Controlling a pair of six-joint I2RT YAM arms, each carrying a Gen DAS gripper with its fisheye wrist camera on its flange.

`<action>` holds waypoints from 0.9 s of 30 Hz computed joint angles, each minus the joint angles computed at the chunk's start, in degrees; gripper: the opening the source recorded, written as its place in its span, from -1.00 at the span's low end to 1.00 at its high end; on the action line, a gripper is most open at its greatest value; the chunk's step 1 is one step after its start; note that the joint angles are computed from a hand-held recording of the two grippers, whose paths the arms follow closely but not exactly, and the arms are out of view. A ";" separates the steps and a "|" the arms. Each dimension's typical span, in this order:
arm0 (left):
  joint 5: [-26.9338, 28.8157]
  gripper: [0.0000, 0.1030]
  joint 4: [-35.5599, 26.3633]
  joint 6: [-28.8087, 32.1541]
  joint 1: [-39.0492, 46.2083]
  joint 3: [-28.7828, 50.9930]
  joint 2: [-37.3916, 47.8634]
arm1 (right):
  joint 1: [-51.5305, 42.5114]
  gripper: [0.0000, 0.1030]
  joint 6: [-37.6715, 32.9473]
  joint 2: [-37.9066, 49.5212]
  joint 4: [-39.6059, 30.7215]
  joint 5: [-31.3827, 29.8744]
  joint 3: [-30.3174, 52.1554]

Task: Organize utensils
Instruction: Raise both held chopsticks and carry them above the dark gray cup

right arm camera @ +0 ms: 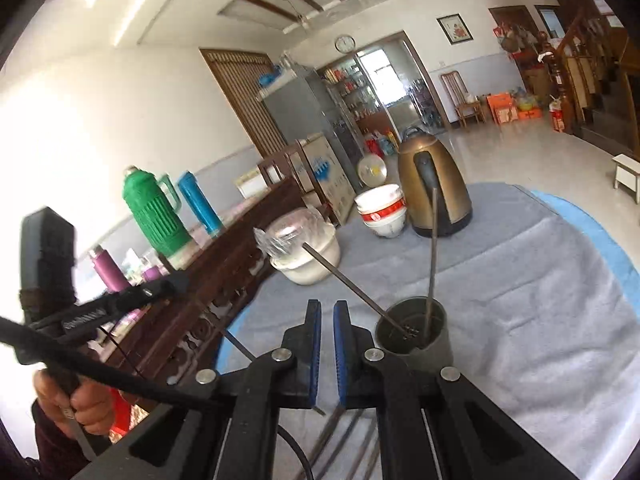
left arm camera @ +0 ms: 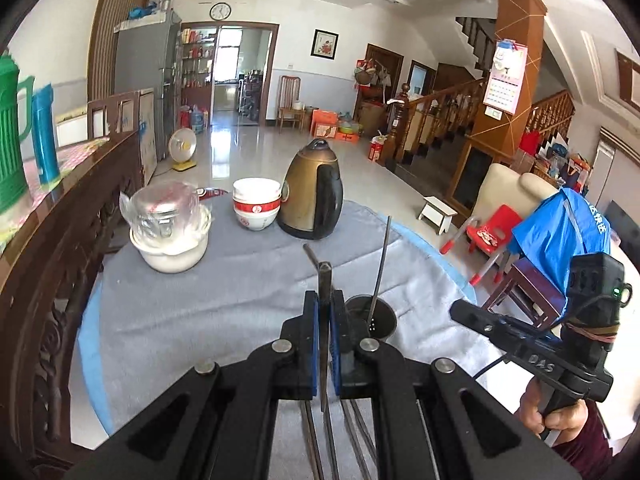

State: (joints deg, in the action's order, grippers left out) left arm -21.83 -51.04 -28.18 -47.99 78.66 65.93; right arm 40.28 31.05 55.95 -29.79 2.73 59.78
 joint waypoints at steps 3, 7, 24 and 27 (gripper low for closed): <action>0.54 -0.90 -0.02 -1.18 -0.08 -0.57 -0.09 | -2.90 -0.81 1.67 2.14 -2.11 -5.74 0.20; 0.70 -0.90 0.48 -2.65 -0.26 -3.81 -1.96 | -6.21 -0.74 3.89 9.19 -4.69 -13.37 -0.80; 3.87 -0.90 -0.67 -3.65 5.98 -14.55 -13.03 | -1.22 -0.72 4.54 37.07 -7.57 -6.31 7.33; 4.81 -0.90 -0.25 -3.60 6.57 -15.22 -13.45 | -1.60 -0.72 5.27 39.25 -8.03 -5.81 8.48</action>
State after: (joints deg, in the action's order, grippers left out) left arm -17.02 -51.29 -31.77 -41.42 63.44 52.48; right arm 38.68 36.32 95.20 -37.82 -3.08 68.26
